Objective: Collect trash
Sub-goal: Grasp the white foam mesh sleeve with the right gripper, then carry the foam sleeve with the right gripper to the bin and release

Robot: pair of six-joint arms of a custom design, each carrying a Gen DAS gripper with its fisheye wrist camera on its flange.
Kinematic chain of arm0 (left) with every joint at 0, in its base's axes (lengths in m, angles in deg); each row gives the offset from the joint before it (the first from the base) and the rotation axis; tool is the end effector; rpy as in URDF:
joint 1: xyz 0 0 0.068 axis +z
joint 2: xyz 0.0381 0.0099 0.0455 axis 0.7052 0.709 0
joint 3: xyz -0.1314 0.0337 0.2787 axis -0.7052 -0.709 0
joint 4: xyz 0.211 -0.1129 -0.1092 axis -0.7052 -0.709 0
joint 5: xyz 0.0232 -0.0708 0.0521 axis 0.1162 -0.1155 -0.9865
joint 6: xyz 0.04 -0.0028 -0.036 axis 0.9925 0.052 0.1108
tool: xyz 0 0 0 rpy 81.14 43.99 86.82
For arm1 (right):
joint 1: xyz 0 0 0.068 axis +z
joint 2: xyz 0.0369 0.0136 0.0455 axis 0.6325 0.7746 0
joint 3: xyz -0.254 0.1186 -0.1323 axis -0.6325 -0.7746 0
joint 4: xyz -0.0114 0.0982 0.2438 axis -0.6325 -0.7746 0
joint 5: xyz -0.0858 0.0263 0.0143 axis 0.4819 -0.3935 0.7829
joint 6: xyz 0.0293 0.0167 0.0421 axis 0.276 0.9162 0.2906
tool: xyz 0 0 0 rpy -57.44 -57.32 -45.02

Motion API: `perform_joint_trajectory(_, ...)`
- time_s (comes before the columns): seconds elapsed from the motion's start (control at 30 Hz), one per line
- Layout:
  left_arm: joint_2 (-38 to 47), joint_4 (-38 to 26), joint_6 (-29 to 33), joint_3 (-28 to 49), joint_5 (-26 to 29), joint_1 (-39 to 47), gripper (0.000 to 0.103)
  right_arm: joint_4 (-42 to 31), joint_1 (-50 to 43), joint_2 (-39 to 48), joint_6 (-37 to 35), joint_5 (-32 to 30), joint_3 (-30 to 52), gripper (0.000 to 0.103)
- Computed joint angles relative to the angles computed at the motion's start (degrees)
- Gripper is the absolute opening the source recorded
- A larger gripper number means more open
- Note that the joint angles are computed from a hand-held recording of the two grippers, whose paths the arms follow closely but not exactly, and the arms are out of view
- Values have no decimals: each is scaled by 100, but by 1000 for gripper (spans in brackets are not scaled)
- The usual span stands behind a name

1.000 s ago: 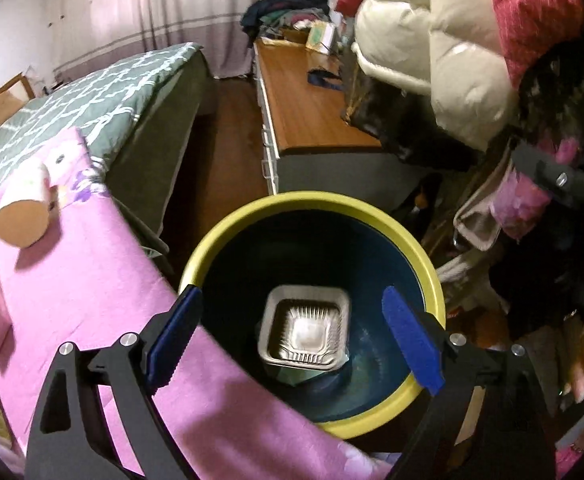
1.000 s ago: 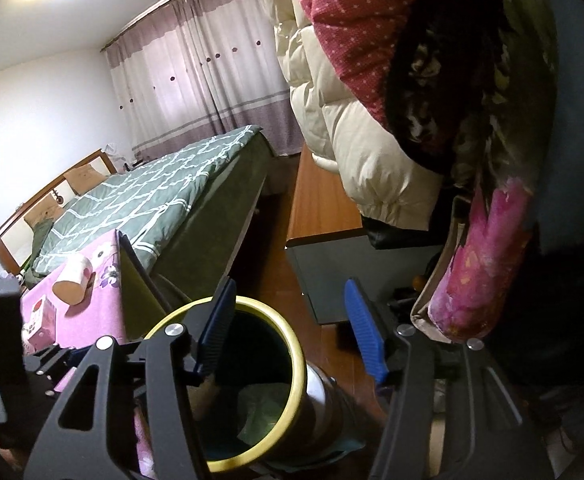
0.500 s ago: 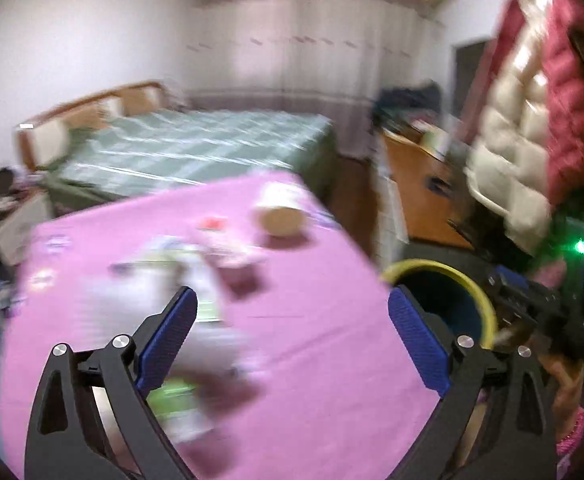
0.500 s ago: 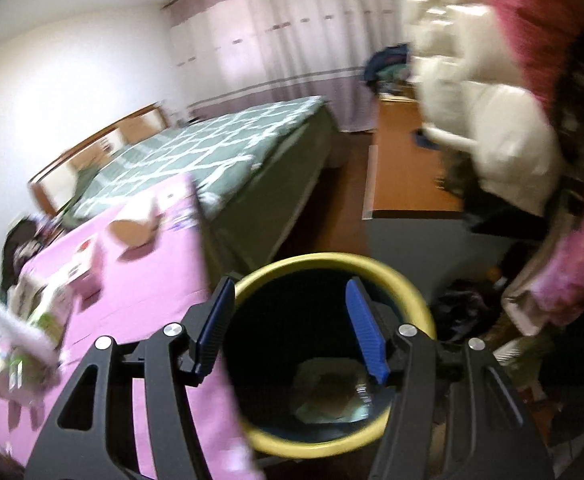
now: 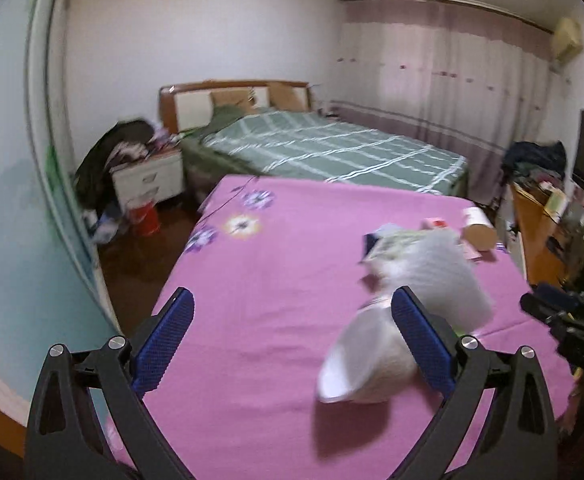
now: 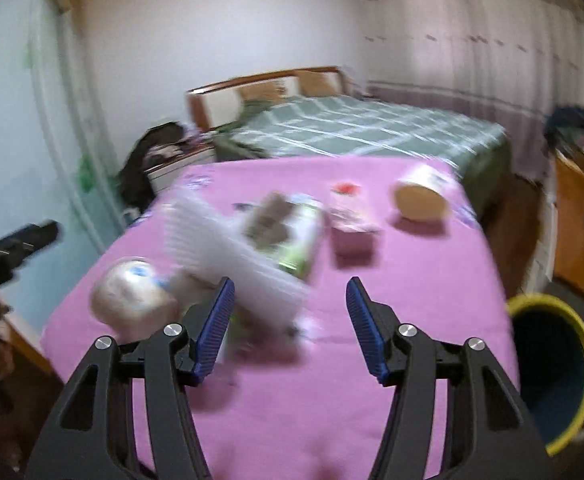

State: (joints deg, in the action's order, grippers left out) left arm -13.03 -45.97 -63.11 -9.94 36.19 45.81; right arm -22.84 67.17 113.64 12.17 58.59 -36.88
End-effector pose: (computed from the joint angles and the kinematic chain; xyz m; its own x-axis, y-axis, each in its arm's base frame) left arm 0.1688 0.0098 0.2020 -0.5094 -0.1868 -0.8400 -0.2766 0.9599 -0.0457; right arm 0.2486 0.1343 0.1804 -0.5129 -0.1642 -0.8426 -0.4674 0.8767 0.1137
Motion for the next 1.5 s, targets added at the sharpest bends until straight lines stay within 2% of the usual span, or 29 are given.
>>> perform_joint_trajectory(0.1,213,346,202,-202,614,747,97,-140,338,206,-190,235,437,55)
perform_joint_trajectory(0.27,550,830,470,-399,1173,1367,97,-537,738,775,-518,597,1354,55)
perform_joint_trajectory(0.37,801,993,340,-346,1093,1227,97,-789,904,1099,-658,754,1772,56)
perform_joint_trajectory(0.43,852,1045,350,-364,1180,1301,97,-989,872,1311,-662,632,2033,55)
perform_joint_trajectory(0.5,855,1018,344,-358,1213,1329,97,-1181,853,1402,-634,519,2170,47)
perform_joint_trajectory(0.53,907,1062,362,-358,1265,1379,97,-1240,862,1408,-647,514,2198,32)
perform_joint_trajectory(0.57,963,1101,354,-347,1272,1379,97,-1220,863,1403,-663,521,2179,23)
perform_joint_trajectory(0.67,1059,1168,330,-325,1298,1392,97,-1082,833,1276,-619,454,2048,14)
perform_joint_trajectory(1.0,961,1160,273,-364,1158,1300,97,-497,466,94,-249,-206,1136,14)
perform_joint_trajectory(1.2,695,962,224,-391,967,1041,97,-291,115,-788,-27,-354,570,14)
perform_joint_trajectory(1.37,533,800,157,-347,744,771,97,-130,-732,-1353,84,-136,34,14)
perform_joint_trajectory(1.5,442,709,107,-319,616,589,97,-41,-1743,-1349,158,-41,-248,14)
